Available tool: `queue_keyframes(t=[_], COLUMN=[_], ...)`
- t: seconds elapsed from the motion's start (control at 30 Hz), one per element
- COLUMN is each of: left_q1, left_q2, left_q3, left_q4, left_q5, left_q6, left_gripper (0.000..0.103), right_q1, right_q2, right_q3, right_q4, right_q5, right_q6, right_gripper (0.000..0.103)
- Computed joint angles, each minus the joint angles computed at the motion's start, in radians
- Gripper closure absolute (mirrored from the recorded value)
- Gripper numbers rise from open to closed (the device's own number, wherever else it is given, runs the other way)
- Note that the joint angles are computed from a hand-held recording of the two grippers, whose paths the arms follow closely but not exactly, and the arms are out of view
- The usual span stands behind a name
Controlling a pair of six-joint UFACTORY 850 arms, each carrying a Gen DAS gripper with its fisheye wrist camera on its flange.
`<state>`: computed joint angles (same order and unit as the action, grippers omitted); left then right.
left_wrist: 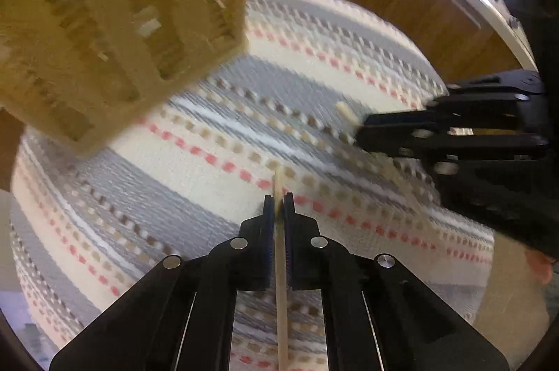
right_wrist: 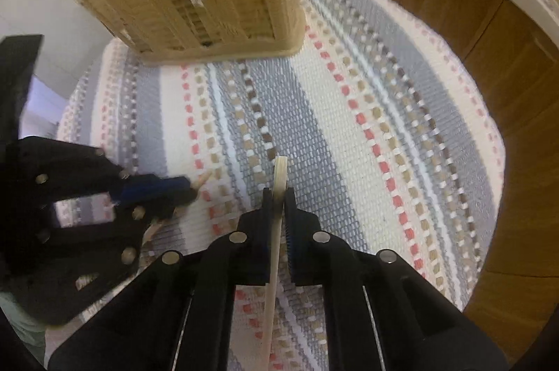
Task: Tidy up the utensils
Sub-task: 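Lift both held chopsticks up toward the beige caddy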
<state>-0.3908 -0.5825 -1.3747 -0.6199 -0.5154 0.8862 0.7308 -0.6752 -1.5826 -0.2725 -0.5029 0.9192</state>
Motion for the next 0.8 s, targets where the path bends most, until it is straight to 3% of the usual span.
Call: queue_keyframes(t=[0.27,0.43,0.63,0.73,0.8], left_q1=[0.128,0.193,0.234,0.232,0.228], left_q2=[0.219,0.324,0.414,0.418,0.397], left_q3=[0.195,0.281,0.357,0.336,0.297], left_q4=[-0.719,-1.15,-1.555,-1.696,-1.764], left_q5=[-0.015,-0.078,-0.192,-0.214,-0.227], left_q6=[0.651,0.999,1.304,1.395,1.439], left_gripper=[0.099,0.099,0.099,0.099,0.099], right_q1=[0.078,0.143,0.192,0.195,0.188], right_q2=[0.154,0.215,0.235,0.223,0.219], right_q3=[0.125,0.152,0.123,0.078,0.048], right_q4=[-0.458,-0.83,-1.145,-1.208,-1.224], right_q5=[0.033,-0.052,-0.187,-0.239,-0.231], right_q6=[0.414,0.75,0.988,1.017,1.018], right_gripper=[0.098,0.098,0.098,0.098,0.098])
